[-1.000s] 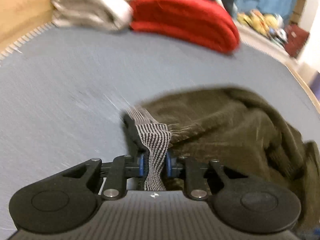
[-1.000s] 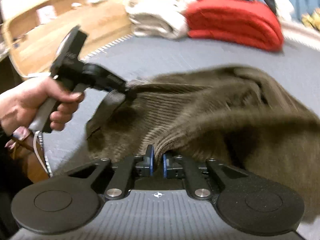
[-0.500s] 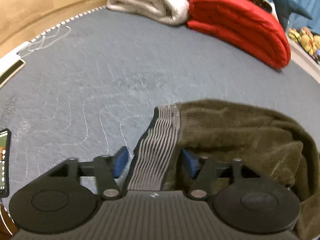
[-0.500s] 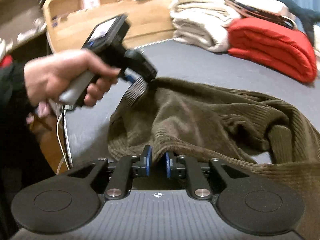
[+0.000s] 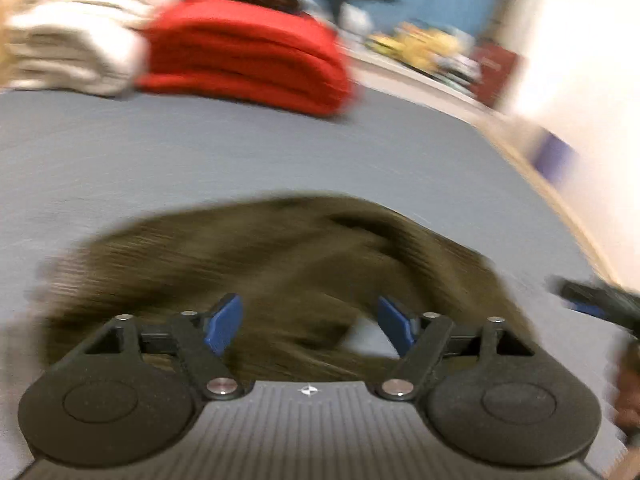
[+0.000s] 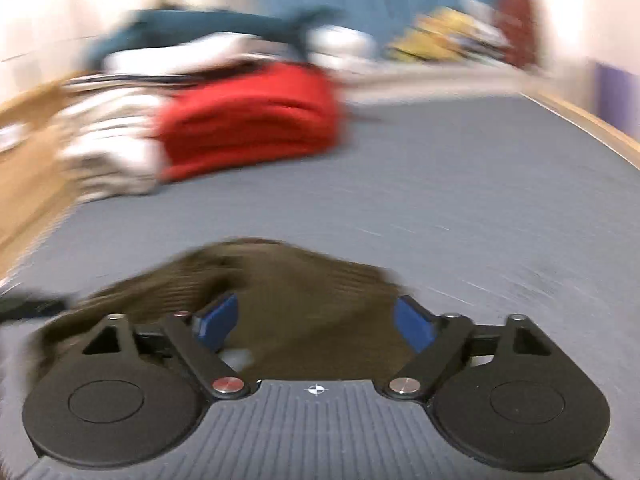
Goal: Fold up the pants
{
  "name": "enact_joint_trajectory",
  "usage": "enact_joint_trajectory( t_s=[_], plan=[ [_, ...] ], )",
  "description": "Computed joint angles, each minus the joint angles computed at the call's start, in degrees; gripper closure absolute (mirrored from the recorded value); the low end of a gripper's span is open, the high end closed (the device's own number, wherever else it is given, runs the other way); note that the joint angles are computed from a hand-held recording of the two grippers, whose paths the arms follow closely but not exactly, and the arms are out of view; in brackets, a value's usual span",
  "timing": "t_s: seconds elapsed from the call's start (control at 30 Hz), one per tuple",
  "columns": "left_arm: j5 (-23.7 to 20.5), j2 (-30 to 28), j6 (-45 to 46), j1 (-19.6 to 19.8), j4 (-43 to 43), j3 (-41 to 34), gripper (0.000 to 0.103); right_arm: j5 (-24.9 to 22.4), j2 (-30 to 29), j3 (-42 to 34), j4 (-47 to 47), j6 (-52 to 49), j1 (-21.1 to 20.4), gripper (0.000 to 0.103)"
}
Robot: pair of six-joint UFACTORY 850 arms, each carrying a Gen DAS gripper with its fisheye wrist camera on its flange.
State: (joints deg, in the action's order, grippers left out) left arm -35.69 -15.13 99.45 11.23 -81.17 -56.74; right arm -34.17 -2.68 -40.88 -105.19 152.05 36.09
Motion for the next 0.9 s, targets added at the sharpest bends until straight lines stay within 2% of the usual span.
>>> enact_joint_trajectory(
  t_s=[0.03, 0.1, 0.17, 0.27, 0.3, 0.37, 0.4, 0.43, 0.47, 0.5, 0.53, 0.63, 0.7, 0.8, 0.83, 0.9],
  plan=[
    [-2.81, -0.37, -1.15, -0.62, 2.69, 0.01, 0.019, 1.77, -0.12, 0.31, 1.78, 1.49, -1.89, 0.015],
    [-5.27, -0.67, -0.87, -2.43, 5.52, 0.53, 0.018, 8.39, -0.26, 1.48, -1.84, 10.43, -5.78, 0.015],
    [-3.94, -0.45, 1.32, -4.51, 5.95, 1.64, 0.018, 14.69, -1.16, 1.77, -7.16, 17.01, -8.64, 0.015],
    [-0.53, -0.85, 1.87, -7.63, 7.14, 2.37, 0.018, 17.69, -3.13, 0.61, -4.14, 11.56, -9.00, 0.016],
    [0.49, -1.20, 1.72, -8.50, 7.36, 2.45, 0.018, 18.17, -3.57, 0.28, -3.27, 9.83, -8.85, 0.021],
    [2.33, -1.68, 1.97, -9.64, 7.80, 2.70, 0.020, 18.15, -3.78, 0.36, -2.10, 8.20, -7.62, 0.043],
    [3.09, -1.73, 2.85, -9.84, 7.95, 3.17, 0.024, 18.74, -4.04, 0.21, -2.86, 8.31, -7.50, 0.058],
    [4.47, -1.68, 3.95, -10.53, 7.97, 3.61, 0.041, 18.63, -4.11, 0.21, -2.51, 7.54, -7.19, 0.072],
    [5.67, -2.17, 4.44, -11.01, 8.19, 3.46, 0.067, 17.99, -4.04, 0.08, 0.05, 4.78, -6.73, 0.080],
    [6.59, -2.22, 4.25, -11.42, 8.99, 3.62, 0.080, 17.30, -3.78, 0.24, 1.07, 3.43, -6.39, 0.090],
    [6.53, -2.32, 3.96, -11.47, 9.63, 3.65, 0.102, 16.82, -3.38, 0.76, -0.11, 4.47, -6.22, 0.092],
    [5.12, -1.32, 5.19, -10.89, 8.86, 4.63, 0.103, 15.87, -1.00, 3.18, -10.58, 16.30, -6.53, 0.095],
    [2.91, -0.38, 5.54, -9.93, 9.28, 5.04, 0.103, 13.05, 1.28, 5.02, -16.81, 22.47, -5.90, 0.095],
    [-1.71, 0.76, 3.51, -7.55, 10.56, 4.69, 0.103, 4.94, 5.62, 7.98, -20.67, 22.90, -3.13, 0.097],
    [-3.65, 0.73, 2.63, -6.38, 10.32, 4.25, 0.103, 2.11, 6.82, 8.91, -21.19, 21.89, -2.03, 0.103],
    [-6.39, 0.27, 0.60, -4.37, 9.59, 3.15, 0.103, -5.82, 10.25, 11.71, -23.66, 20.63, 0.65, 0.103]
  ],
)
